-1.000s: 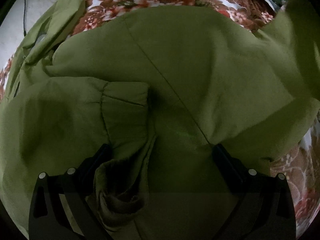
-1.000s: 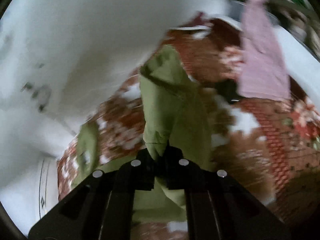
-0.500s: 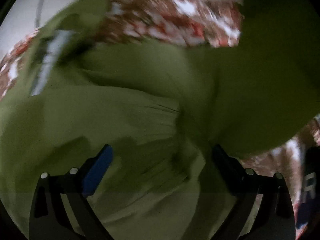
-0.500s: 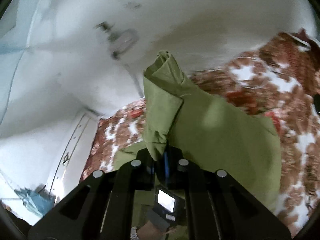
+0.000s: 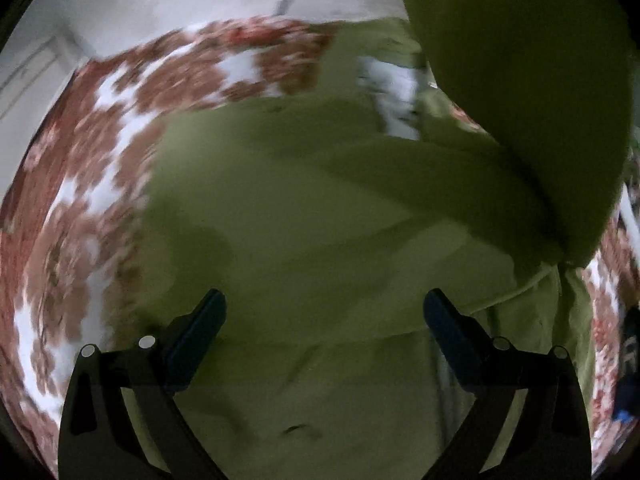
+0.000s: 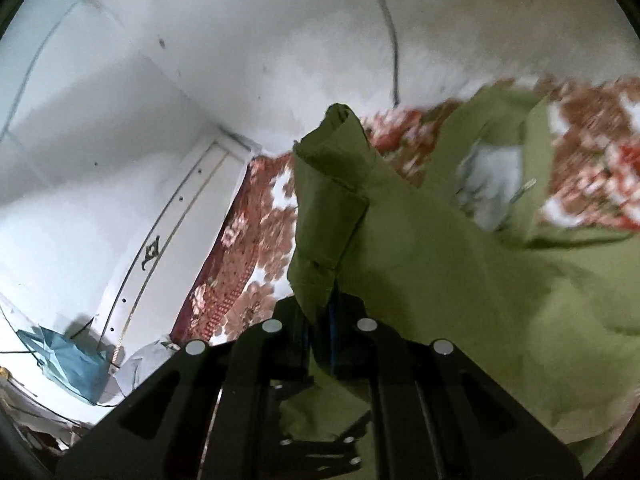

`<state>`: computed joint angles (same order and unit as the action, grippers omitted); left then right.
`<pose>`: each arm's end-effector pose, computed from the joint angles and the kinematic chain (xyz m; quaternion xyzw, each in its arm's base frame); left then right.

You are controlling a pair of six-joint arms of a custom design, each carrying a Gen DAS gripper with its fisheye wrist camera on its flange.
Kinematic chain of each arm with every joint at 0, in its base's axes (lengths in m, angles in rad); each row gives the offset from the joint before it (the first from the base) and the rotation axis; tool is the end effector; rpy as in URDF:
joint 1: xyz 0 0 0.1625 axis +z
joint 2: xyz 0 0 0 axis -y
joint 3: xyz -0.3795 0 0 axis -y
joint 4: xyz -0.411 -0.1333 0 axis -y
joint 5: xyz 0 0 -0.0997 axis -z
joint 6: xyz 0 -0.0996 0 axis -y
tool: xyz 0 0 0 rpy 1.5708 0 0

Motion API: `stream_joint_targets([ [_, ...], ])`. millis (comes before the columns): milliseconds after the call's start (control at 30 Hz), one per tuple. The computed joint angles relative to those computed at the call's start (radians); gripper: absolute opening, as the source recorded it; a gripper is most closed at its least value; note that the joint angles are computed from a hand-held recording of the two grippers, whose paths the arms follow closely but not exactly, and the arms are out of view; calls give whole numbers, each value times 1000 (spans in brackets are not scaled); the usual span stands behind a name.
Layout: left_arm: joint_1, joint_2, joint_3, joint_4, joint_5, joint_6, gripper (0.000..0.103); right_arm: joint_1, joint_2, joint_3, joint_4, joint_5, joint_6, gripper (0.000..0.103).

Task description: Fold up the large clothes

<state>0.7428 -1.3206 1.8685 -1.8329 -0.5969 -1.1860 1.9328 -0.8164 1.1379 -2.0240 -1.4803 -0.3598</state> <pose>-0.2406 -0.5137 0.2343 -0.0902 0.8726 -0.3242 0.3539 0.4028 -0.6619 0.2239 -0.3548 0.9315 -0.0657 0.0452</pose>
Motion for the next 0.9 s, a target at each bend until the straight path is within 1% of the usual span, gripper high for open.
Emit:
stream_joint_targets([
  [67, -5, -93, 60, 65, 6, -39, 97, 20, 37, 45, -56, -51, 5, 7],
  [100, -8, -136, 85, 127, 11, -69, 97, 29, 51, 67, -84, -79, -2, 7],
  [200, -10, -216, 132, 221, 1, -116, 97, 41, 102, 124, -143, -146, 2, 7],
  [233, -10, -265, 164, 248, -6, -134, 97, 40, 116, 144, -155, -159, 6, 7],
  [300, -8, -332, 207, 272, -14, -153, 97, 37, 142, 171, -184, -190, 3, 8],
  [333, -9, -360, 226, 284, -21, -167, 97, 37, 162, 190, -203, -225, 3, 8],
  [433, -21, -435, 275, 321, -39, -207, 97, 33, 179, 247, -262, -292, -23, 9],
  [467, -23, -451, 286, 329, -43, -215, 97, 29, 183, 270, -282, -308, -33, 13],
  [533, -28, -471, 300, 351, -50, -238, 97, 11, 188, 302, -313, -295, -51, 21],
  [567, -26, -478, 303, 355, -51, -245, 97, 1, 186, 314, -317, -270, -64, 41],
  [600, -24, -485, 307, 347, -57, -251, 97, -7, 180, 318, -297, -228, -67, 74],
  [633, -24, -490, 310, 337, -62, -249, 97, -11, 173, 322, -277, -192, -69, 88],
  [667, -25, -487, 306, 334, -65, -248, 97, -4, 164, 328, -274, -193, -72, 99],
  [733, -41, -458, 272, 389, -52, -273, 97, 9, 136, 335, -245, -199, -83, 98],
  [800, -62, -428, 230, 453, -30, -317, 97, 6, 99, 330, -217, -169, -74, 98],
  [833, -70, -413, 207, 463, -17, -327, 97, -6, 66, 321, -206, -145, -64, 98],
  [867, -74, -394, 181, 462, -1, -326, 97, -11, 52, 306, -201, -143, -55, 98],
  [900, -72, -375, 159, 449, 15, -313, 97, -21, 33, 284, -205, -168, -47, 98],
])
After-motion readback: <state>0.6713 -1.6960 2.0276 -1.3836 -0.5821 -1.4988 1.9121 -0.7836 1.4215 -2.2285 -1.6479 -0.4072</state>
